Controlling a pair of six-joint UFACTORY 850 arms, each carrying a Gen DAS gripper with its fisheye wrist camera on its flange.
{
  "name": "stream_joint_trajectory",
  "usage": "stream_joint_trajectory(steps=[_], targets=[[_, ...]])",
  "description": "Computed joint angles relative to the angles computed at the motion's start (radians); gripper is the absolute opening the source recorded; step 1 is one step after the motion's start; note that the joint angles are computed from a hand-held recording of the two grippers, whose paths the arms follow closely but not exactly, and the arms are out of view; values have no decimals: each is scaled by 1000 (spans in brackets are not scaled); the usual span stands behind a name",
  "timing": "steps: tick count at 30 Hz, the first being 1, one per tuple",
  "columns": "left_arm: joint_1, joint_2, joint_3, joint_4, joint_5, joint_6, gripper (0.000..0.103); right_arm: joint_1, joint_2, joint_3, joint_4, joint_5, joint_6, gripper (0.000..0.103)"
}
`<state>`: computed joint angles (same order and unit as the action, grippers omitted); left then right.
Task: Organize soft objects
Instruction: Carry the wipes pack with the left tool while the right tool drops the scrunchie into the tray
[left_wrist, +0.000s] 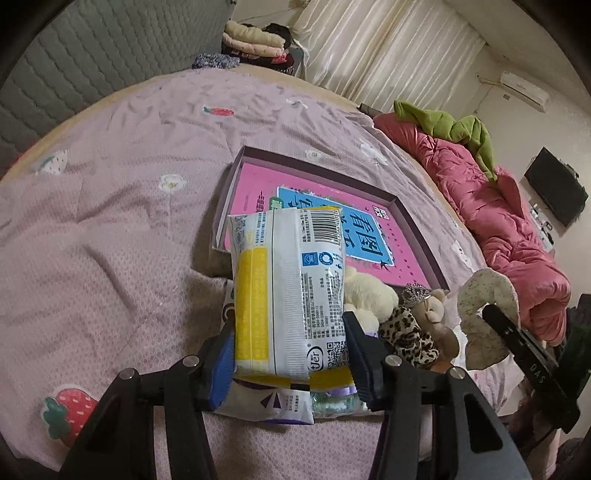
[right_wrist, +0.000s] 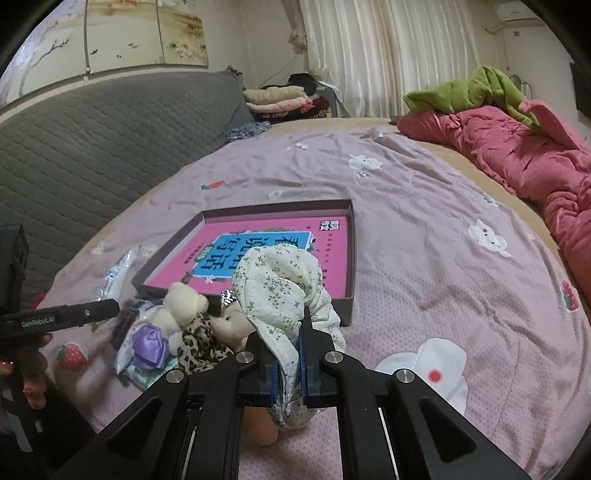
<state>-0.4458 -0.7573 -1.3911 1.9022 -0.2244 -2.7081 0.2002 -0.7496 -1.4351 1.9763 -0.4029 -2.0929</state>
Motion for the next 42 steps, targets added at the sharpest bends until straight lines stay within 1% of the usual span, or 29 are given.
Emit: stream_joint_trajectory(steps=[1,4,6,9,19,23,26,28,33,37,42], targets=[[-2,-1,-3,10,-5,-4,53,0,-2,-3,-4,-1,3,7],[-12,-4,-11,-51,-36,75,53,3,-3,-7,0,-7,0,8],[-14,-7,-19,-64,-45,95,53,5,-5,-13,5,-12,-6,8],[-11,-13,-27,-67,-47,102,53,10,-10,-25,9,-14,-20,7],[8,-61,-100,-185,-72,247,53,22,-42,-84,25,8,-62,8],[24,-88,-139,-232,-68,299,53,24,-61,-116,10,17,-53,8],[34,-113,-175,-300,-68,377,53,25,-83,-154,2,26,-44,8],[39,-123,-190,-310,-67,392,53,25,-102,-188,-11,33,-27,8],[49,-149,-235,-362,-78,468,53,24,-147,-262,-99,50,80,8],[56,-171,-271,-428,-80,549,53,29,-173,-307,-118,59,91,8],[62,-188,-297,-467,-75,603,53,30,-201,-356,-155,73,118,8]])
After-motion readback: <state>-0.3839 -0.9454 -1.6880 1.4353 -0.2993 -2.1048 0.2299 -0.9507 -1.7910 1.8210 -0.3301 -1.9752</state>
